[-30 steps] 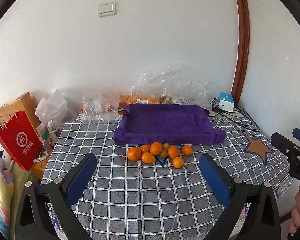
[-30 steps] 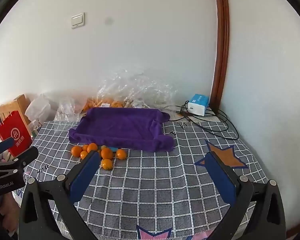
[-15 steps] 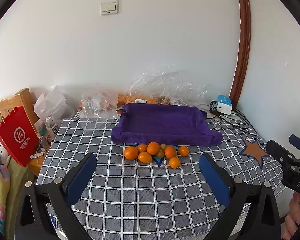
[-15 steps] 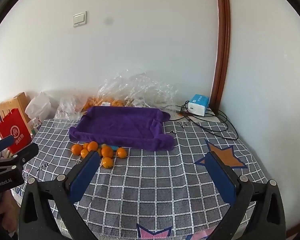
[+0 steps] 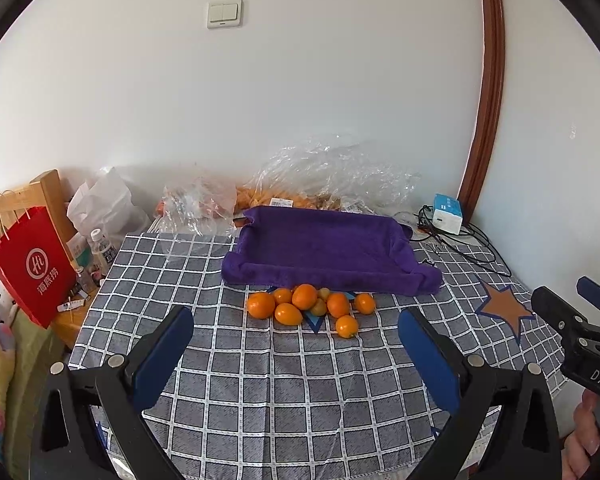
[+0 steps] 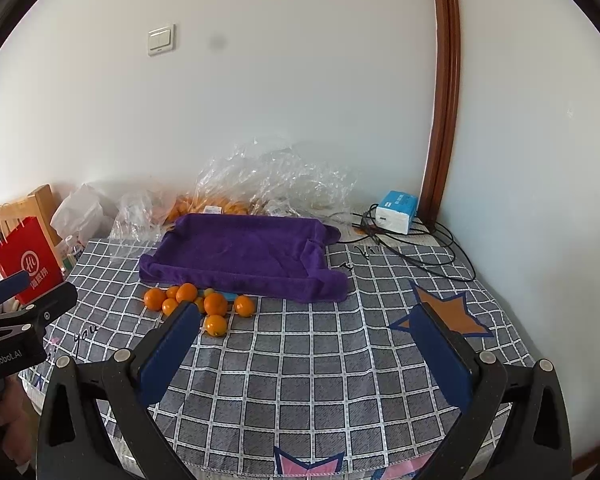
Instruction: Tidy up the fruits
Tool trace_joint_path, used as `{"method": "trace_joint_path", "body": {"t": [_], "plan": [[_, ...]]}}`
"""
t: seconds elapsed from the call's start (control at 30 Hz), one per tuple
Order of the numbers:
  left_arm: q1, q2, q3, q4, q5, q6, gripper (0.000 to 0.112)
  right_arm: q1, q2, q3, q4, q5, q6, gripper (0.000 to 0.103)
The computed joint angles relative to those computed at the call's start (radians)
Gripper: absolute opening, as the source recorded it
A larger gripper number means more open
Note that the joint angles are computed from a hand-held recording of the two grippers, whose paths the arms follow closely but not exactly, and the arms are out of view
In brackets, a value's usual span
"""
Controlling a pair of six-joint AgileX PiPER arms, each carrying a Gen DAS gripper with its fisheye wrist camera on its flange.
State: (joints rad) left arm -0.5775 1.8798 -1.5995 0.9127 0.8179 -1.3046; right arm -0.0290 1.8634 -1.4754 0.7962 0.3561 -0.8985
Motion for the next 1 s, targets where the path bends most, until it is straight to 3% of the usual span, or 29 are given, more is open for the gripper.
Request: {"method": "trace_joint_path", "body": {"t": [1.0], "plan": [[-0.003, -0.018, 0.032, 0.022, -0.002, -0.042, 0.103, 0.006, -0.004, 0.015, 0.025, -0.009, -0.022, 0.103]]}}
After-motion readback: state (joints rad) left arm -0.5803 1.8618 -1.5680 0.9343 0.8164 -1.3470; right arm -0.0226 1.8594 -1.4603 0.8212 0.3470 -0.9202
